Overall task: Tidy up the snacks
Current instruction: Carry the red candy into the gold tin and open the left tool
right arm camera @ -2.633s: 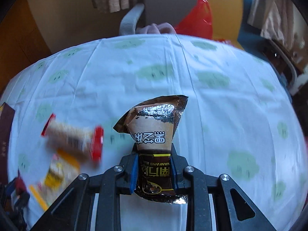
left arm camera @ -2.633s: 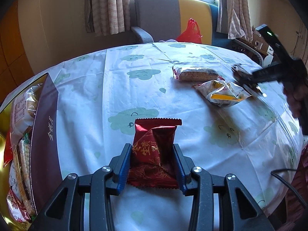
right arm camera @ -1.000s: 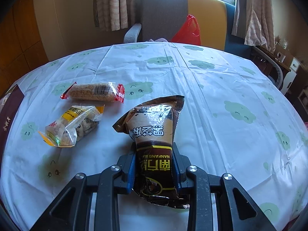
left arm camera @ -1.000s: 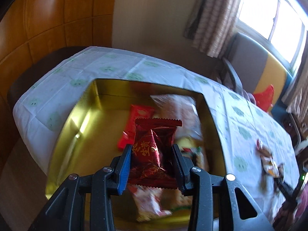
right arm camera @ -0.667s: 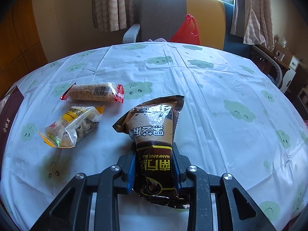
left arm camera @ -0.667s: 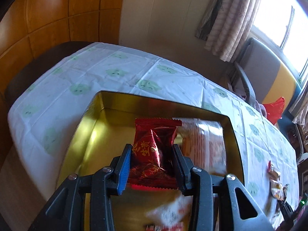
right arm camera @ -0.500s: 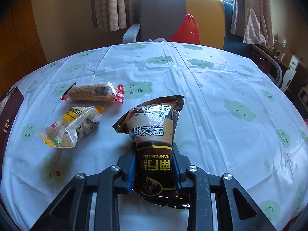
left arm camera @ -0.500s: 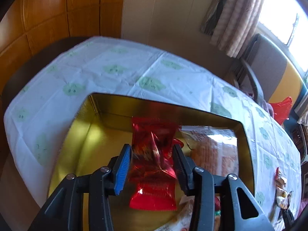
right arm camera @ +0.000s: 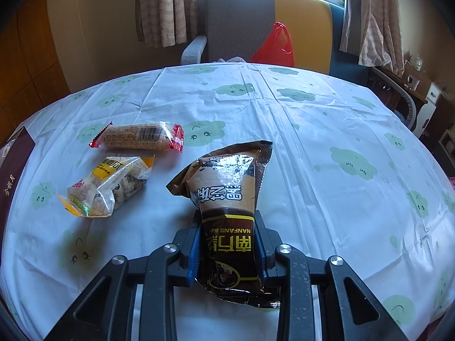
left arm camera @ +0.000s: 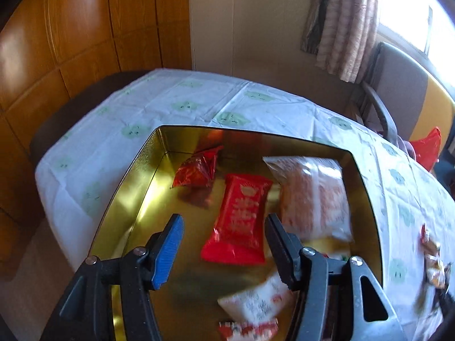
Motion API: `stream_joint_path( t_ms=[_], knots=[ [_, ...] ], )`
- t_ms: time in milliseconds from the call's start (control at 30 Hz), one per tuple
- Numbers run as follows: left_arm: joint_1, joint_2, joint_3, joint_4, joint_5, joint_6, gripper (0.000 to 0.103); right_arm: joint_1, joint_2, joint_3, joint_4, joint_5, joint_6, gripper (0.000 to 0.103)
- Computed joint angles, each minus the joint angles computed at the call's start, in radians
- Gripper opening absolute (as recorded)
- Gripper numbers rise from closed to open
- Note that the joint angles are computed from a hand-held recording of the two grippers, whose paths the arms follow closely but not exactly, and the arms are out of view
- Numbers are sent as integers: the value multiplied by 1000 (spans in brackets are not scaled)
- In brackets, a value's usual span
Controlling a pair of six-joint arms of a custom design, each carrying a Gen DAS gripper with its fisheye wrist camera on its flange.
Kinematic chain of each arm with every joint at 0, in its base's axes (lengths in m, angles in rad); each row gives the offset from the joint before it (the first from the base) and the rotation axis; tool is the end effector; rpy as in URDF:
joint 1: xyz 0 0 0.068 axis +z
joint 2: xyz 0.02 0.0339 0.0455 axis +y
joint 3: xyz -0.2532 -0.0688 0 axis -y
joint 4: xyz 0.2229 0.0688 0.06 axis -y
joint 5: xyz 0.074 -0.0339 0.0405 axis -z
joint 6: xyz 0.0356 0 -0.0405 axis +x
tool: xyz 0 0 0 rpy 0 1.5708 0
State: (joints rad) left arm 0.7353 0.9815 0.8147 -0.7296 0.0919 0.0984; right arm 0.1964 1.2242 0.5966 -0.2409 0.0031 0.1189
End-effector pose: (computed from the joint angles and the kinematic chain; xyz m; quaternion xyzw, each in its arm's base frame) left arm 0.1337 0.1166 0.2607 -0.2807 0.9001 0.0942 0.3197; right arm 0.2162 0.0429 0.1857 -0.0358 0.9383 0.0526 0.3399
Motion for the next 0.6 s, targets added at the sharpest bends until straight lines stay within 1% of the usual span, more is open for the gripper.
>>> stream_joint_path(
  t_ms=[100,233,467,600],
  knots=[
    [-28,-100,-27,-48,-23,-10,60,4,-3,-1,-2,1,5,32],
    [-43,-211,-36,-122,-22,-10,60,14,-9,-3,-6,9,10,32],
    [-101,-325,-27,-211,-47,-18,60,20,-15,-5,-11,14,15,32],
    [-137,-366,-34,-238,-70,-24,60,16,-14,-2,-17,10,12,32]
  ],
)
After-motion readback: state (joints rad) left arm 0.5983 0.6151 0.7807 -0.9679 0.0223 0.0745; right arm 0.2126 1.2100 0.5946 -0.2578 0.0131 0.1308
